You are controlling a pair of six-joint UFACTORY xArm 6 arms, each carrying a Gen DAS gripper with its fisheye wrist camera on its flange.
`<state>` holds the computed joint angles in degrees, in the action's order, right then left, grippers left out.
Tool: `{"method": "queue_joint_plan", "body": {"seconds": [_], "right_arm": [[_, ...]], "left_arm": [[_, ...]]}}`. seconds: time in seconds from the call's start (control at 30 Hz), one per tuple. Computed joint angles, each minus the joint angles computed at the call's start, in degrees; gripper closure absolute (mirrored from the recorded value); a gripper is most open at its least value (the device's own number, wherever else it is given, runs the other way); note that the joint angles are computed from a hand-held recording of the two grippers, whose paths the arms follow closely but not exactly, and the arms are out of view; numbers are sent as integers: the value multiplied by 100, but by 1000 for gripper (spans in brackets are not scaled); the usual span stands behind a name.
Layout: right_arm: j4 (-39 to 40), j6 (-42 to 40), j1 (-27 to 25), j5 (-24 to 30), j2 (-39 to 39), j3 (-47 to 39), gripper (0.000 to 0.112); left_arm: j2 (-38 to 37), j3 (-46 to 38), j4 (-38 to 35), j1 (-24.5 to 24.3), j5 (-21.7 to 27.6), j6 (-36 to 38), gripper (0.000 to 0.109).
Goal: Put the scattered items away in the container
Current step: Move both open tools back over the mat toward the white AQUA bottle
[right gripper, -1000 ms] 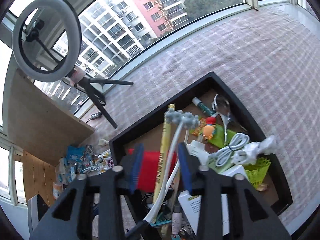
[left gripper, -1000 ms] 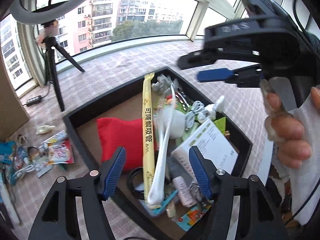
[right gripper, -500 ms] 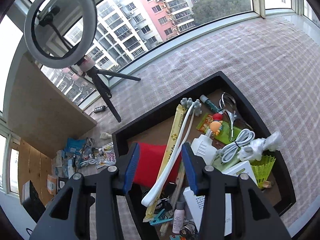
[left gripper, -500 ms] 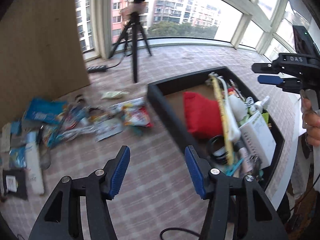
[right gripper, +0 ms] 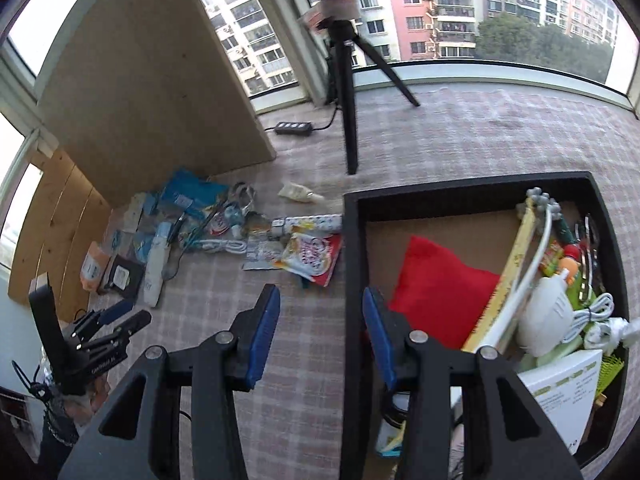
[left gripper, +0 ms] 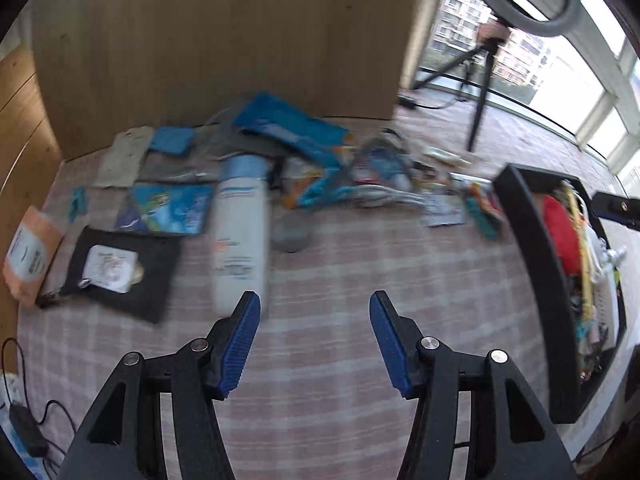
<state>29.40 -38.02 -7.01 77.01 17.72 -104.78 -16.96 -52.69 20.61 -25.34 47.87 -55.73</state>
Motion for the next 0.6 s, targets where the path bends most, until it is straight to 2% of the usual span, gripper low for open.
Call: {"method": "queue_joint_plan", "body": {"seconds": [0.27, 0.4, 0.6], "right_arm": [[-202, -429, 741, -276, -320, 669, 70], [-423, -802, 1114, -279, -210, 671, 70], [-739, -1089, 1501, -318, 158, 328, 70]], "left_arm": [[-183, 328, -416, 774, -53, 521, 55], [165, 135, -739, 1031, -184, 814, 55], [785, -367, -823, 1149, -133, 1141, 55]]}}
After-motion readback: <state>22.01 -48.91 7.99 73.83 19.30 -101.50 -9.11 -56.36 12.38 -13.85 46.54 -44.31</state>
